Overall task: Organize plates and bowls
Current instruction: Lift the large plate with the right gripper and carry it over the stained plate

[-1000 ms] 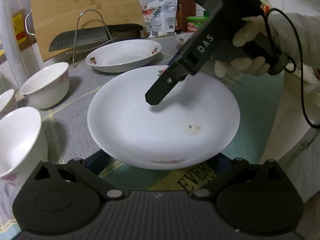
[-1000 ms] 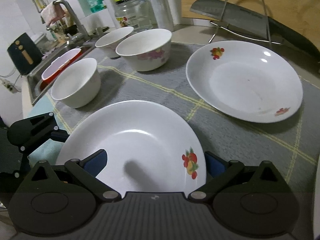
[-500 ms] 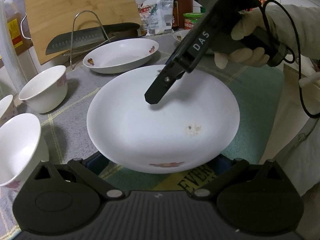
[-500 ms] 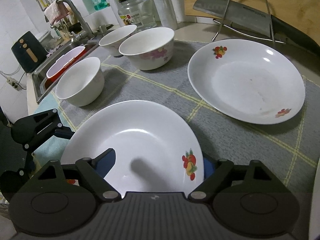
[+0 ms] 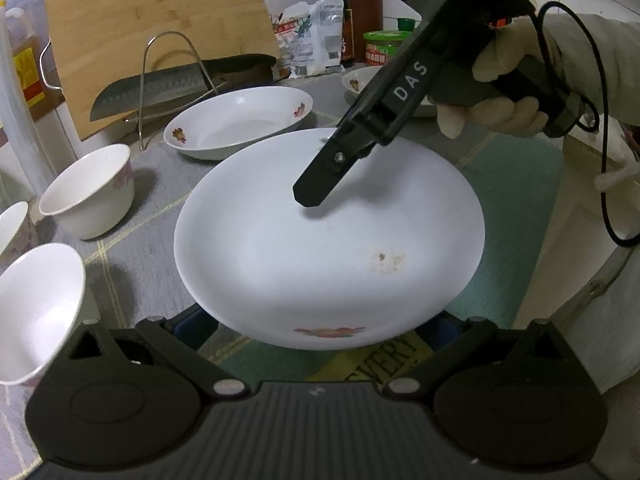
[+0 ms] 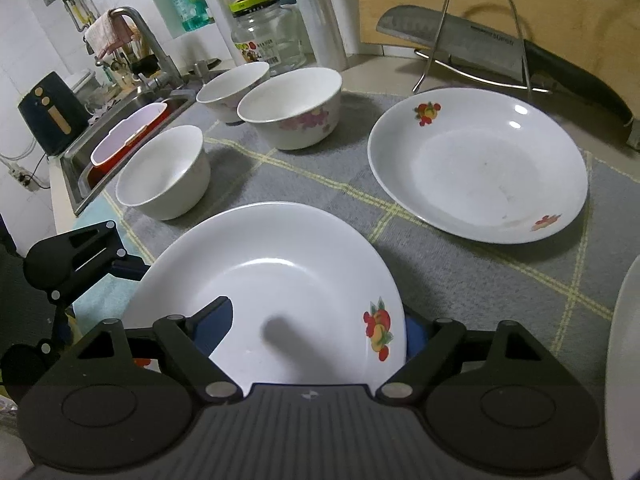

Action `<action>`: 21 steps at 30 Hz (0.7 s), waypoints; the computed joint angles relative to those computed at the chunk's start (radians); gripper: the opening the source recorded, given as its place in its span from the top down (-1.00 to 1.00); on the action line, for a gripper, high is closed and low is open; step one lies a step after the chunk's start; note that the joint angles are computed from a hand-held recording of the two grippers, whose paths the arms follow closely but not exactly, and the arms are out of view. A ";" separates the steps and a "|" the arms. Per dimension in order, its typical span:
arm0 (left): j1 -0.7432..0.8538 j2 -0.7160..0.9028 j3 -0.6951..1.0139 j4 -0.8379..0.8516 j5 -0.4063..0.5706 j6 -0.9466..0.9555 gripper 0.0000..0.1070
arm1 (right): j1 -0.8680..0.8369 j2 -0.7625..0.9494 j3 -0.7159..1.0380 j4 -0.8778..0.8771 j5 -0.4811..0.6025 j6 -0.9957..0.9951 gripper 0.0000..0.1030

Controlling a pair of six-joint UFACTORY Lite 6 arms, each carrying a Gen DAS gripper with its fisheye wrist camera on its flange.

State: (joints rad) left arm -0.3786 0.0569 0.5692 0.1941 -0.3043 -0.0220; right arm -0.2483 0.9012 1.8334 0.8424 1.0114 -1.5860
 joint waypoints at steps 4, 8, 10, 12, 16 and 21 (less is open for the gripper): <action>-0.021 -0.013 0.018 -0.053 0.032 0.032 -0.92 | -0.020 -0.008 0.012 0.001 0.028 -0.008 -0.72; -0.052 -0.020 0.042 -0.139 0.061 0.086 -0.92 | -0.041 -0.002 0.044 -0.001 0.060 -0.019 -0.72; -0.071 -0.010 0.067 -0.203 0.076 0.133 -0.92 | -0.056 0.010 0.074 -0.004 0.081 -0.019 -0.72; -0.092 0.007 0.093 -0.284 0.084 0.198 -0.92 | -0.071 0.036 0.123 -0.009 0.108 -0.010 -0.72; -0.139 0.052 0.157 -0.494 0.096 0.386 -0.92 | -0.107 0.092 0.232 -0.019 0.168 0.002 -0.72; -0.190 0.130 0.259 -0.706 0.105 0.571 -0.92 | -0.159 0.209 0.449 -0.037 0.262 0.041 -0.72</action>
